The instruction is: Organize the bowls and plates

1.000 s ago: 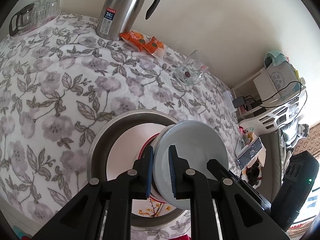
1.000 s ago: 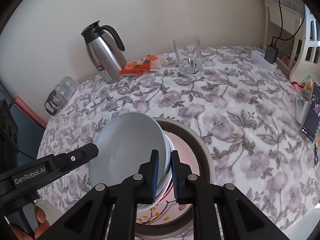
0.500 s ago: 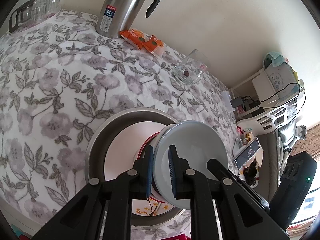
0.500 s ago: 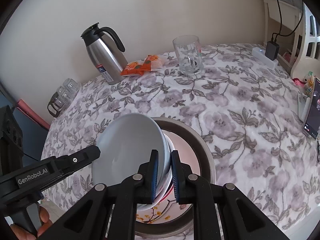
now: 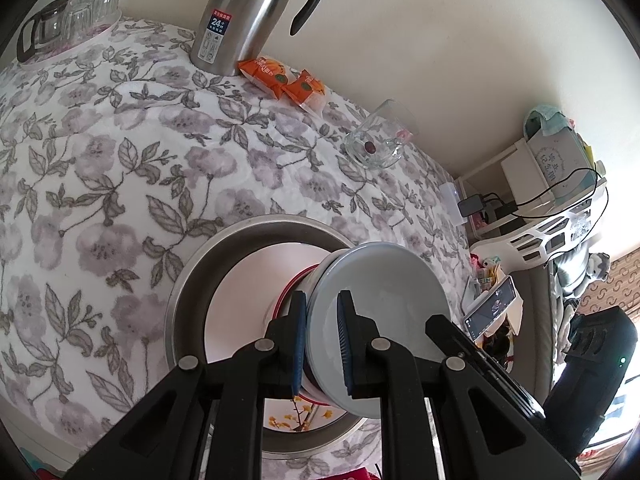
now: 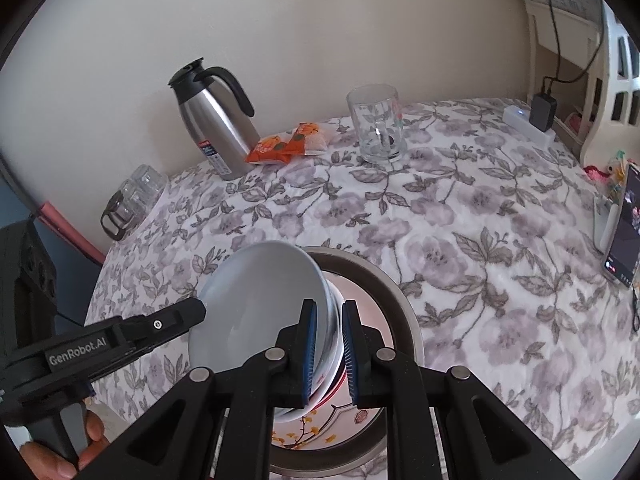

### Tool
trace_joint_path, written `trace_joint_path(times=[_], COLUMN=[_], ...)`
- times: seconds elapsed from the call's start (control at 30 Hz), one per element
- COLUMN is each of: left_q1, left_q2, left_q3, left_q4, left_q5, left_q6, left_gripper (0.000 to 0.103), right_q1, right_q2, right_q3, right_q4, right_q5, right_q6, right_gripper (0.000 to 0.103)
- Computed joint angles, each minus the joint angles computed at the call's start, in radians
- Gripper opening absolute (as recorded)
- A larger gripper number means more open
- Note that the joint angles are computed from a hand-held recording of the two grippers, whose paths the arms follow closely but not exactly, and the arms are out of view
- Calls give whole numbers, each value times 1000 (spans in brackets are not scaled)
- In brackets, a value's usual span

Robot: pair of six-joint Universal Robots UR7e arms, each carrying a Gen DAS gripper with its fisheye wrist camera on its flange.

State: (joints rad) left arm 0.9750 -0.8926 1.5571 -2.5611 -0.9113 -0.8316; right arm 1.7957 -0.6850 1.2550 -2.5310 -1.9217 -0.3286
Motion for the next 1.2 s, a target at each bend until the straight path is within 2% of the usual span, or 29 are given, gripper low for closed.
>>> trace_joint_path(times=[0.2, 0.43, 0.6, 0.63, 0.7, 0.73, 0.77, 0.83, 0.9, 0.97, 1.07, 1.1, 1.2], left_q1=[-8, -10, -30, -33, -39, -43, -46, -52, -55, -56, -56, -57, -62], left_q2=[-6, -11, -12, -13, -13, -14, -14, -16, -18, -20, -24, -24, -26], left_q3=[2, 12, 15, 15, 11, 9, 7, 4, -4, -3, 5, 8, 18], left_q4=[-15, -33, -13, 2, 39, 66, 87, 136, 205, 237, 281, 291, 333], left_q5=[12, 9, 79, 95, 132, 160, 180, 221, 254, 270, 286, 291, 321], left_q6=[12, 17, 21, 15, -4, -20, -33, -68, -119, -149, -196, -206, -237], left_gripper=[15, 15, 18, 18, 24, 33, 44, 53, 60, 70, 80, 82, 90], right_q1=[-10, -6, 1, 1, 4, 5, 6, 7, 8, 8, 7, 7, 5], right_q2=[4, 3, 0, 2, 7, 9, 10, 10, 10, 9, 7, 4, -6], right_q3=[-11, -8, 0, -1, -4, -4, -5, -4, 1, 6, 17, 23, 49], right_q4=[32, 28, 0, -1, -5, -9, -11, -14, -22, -27, -36, -42, -72], right_q5=[17, 2, -26, -33, -54, -62, -67, -72, -79, -88, -95, -96, -91], right_q6=[15, 17, -1, -1, 2, 0, -2, -3, -6, -8, -10, -11, -22], right_gripper=[13, 15, 15, 19, 43, 48, 51, 54, 64, 67, 75, 82, 96])
